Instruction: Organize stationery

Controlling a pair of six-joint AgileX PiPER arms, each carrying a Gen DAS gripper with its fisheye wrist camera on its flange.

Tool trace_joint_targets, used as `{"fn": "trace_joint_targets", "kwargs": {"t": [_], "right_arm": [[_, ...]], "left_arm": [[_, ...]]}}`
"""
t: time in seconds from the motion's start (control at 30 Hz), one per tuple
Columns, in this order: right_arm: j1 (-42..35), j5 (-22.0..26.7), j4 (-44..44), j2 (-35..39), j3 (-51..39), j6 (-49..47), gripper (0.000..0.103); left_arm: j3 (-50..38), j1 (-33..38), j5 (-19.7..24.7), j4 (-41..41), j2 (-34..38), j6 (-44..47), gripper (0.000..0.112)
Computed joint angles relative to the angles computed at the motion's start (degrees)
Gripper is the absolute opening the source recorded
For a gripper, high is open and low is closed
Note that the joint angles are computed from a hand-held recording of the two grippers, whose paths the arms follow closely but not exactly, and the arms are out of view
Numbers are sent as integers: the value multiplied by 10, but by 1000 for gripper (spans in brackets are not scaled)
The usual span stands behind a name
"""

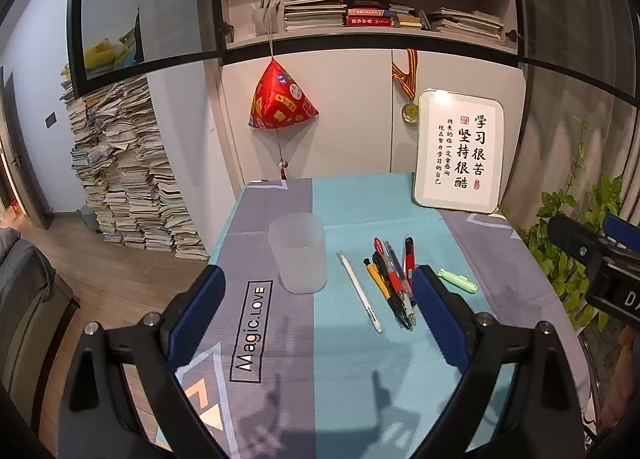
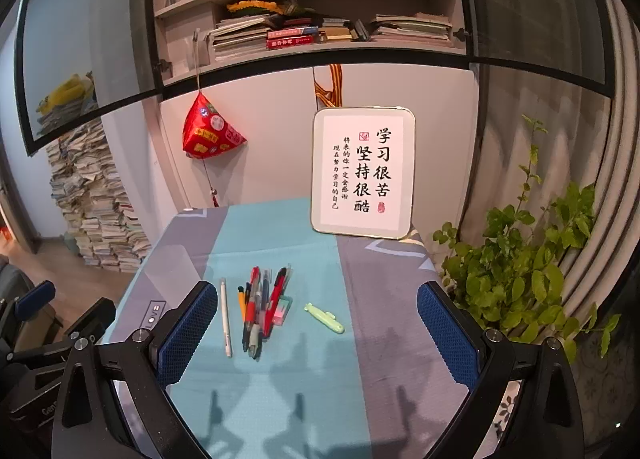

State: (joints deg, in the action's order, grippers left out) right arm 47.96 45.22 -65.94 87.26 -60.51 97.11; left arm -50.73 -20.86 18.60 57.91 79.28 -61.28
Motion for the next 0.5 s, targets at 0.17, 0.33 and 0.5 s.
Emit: {"fn": "trace_joint_targets", "kwargs": {"t": [0.17,0.33,0.5], "right_arm": [[-2,-3,0,3,-2,-2,100],[-11,-13,5,11,-6,-9,100],[-10,-15,8,15,-9,-9,100]], "left_arm": [[-3,4,-8,-14,5,14,93],[-3,11,-19,-39,9,43,90],[-5,17,-23,-54,14,56,89]]}}
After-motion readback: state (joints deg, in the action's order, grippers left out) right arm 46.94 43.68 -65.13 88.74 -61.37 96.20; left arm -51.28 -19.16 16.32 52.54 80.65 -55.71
